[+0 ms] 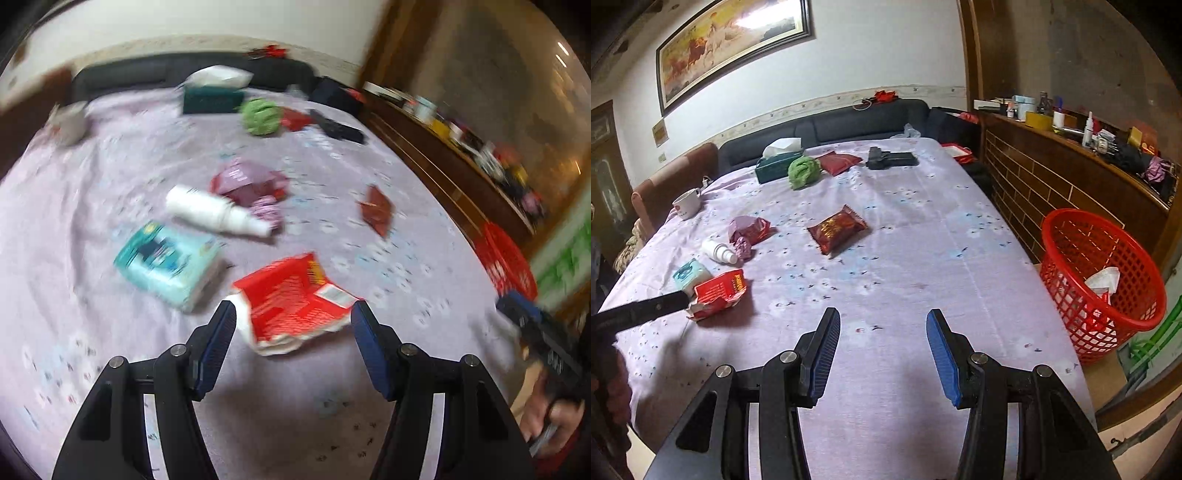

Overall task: Collect trash
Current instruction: 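Move both open tools back over the trash on the bed, then grasp the red snack packet with the left tool while the right tool grasps the brown-red candy wrapper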

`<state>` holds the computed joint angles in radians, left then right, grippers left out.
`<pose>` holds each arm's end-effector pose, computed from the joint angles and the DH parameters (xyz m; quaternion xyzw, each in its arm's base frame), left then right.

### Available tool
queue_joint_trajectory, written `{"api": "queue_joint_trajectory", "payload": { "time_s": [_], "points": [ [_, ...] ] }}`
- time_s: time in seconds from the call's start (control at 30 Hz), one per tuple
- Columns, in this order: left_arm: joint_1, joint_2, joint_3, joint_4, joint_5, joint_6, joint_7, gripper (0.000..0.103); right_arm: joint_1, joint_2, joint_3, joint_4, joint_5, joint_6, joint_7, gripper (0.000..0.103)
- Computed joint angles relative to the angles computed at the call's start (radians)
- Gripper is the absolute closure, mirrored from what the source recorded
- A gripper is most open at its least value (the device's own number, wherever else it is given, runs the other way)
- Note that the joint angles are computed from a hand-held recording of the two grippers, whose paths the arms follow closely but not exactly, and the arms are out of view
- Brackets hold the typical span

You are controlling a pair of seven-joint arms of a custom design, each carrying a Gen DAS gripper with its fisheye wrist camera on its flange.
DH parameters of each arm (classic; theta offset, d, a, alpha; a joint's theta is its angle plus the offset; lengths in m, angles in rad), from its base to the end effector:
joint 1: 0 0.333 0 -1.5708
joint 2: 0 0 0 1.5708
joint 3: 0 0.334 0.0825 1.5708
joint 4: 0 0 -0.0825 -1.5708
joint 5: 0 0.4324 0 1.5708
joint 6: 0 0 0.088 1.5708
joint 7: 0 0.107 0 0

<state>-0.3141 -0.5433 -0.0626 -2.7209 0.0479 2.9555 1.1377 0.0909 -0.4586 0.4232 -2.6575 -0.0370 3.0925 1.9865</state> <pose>0.4061 -0.1645 0.4677 -0.6571 0.6514 -0.3401 0.1680 0.4038 0.2382 0.4638 -0.6956 0.5810 -0.2239 0.3585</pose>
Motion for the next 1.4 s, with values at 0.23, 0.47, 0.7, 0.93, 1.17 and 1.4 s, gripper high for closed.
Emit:
{"api": "queue_joint_trajectory", "payload": {
  "time_s": [0.23, 0.47, 0.7, 0.93, 1.17, 1.4],
  "points": [
    [0.138, 0.016, -0.192, 0.039, 0.235, -0.092, -0.002, 0.042, 0.003, -0.013, -0.026, -0.018, 0.018, -0.002, 0.001, 0.051],
    [0.175, 0.136, -0.191, 0.124, 0.319, -0.160, -0.088, 0.078, 0.027, 0.007, -0.045, -0.006, 0.031, 0.000, -0.016, 0.051],
    [0.160, 0.150, -0.120, 0.108, 0.270, -0.019, -0.165, 0.096, 0.277, 0.061, -0.277, 0.047, 0.190, -0.044, -0.179, 0.050],
    [0.236, 0.138, -0.163, 0.072, 0.285, 0.160, -0.286, 0.098, 0.269, 0.178, -0.252, 0.201, 0.253, -0.100, -0.205, 0.051],
    [0.225, 0.133, -0.131, 0.044, 0.261, 0.246, -0.300, 0.098, 0.227, 0.396, -0.219, 0.431, 0.129, -0.171, -0.005, 0.051],
    [0.295, 0.136, -0.192, 0.048, 0.260, 0.270, -0.318, 0.098, 0.324, 0.594, -0.329, 0.648, -0.127, -0.289, 0.271, 0.051]
  ]
}}
